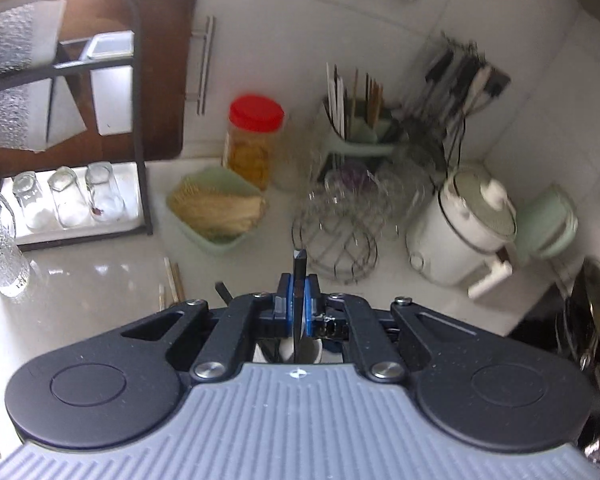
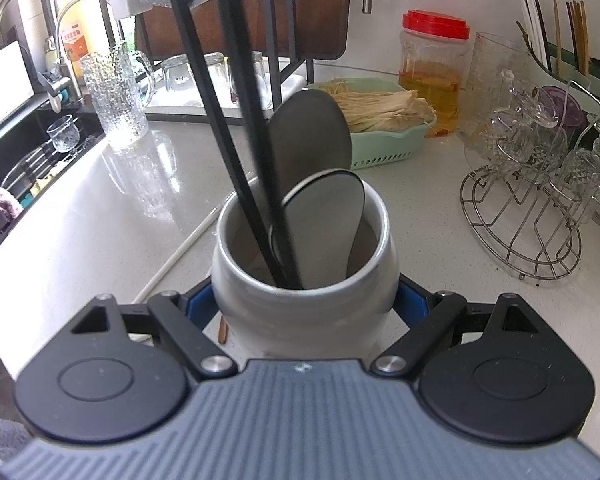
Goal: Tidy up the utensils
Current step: 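Open the left tool to release the chopstick in the crock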
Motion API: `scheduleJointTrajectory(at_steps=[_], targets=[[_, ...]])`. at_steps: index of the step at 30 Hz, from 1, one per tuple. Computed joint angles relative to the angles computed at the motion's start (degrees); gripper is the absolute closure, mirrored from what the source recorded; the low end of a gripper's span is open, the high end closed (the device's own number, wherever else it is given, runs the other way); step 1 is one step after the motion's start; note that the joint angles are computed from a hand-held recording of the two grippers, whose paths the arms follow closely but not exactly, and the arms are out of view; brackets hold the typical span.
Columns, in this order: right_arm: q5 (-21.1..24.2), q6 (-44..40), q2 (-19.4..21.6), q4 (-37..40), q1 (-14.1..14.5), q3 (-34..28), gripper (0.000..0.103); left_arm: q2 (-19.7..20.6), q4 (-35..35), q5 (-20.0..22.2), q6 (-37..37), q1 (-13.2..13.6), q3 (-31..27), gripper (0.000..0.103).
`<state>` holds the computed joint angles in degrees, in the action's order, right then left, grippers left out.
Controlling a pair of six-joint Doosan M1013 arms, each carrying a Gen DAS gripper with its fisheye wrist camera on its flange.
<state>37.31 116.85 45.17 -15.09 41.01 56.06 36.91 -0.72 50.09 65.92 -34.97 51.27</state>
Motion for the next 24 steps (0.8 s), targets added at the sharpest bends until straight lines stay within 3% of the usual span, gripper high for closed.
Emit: scheduleJointTrajectory(at_steps=[11, 16, 24], targets=[[0.47, 2.22, 0.26, -1.67, 0.28, -0.38, 0.012, 4.18, -8.89, 11.28, 6.05, 1.23, -6.36, 0.097], [0.61, 3.18, 0.37, -2.36, 0.39, -0.55, 0.012, 5.39, -9.9, 13.77, 7.06, 1.45, -8.25, 0.1], [1.57, 4.21, 0.77, -3.02, 0.57, -1.38, 0.012, 3.74, -8.9, 9.77, 8.34, 1.57, -6.09, 0.099]])
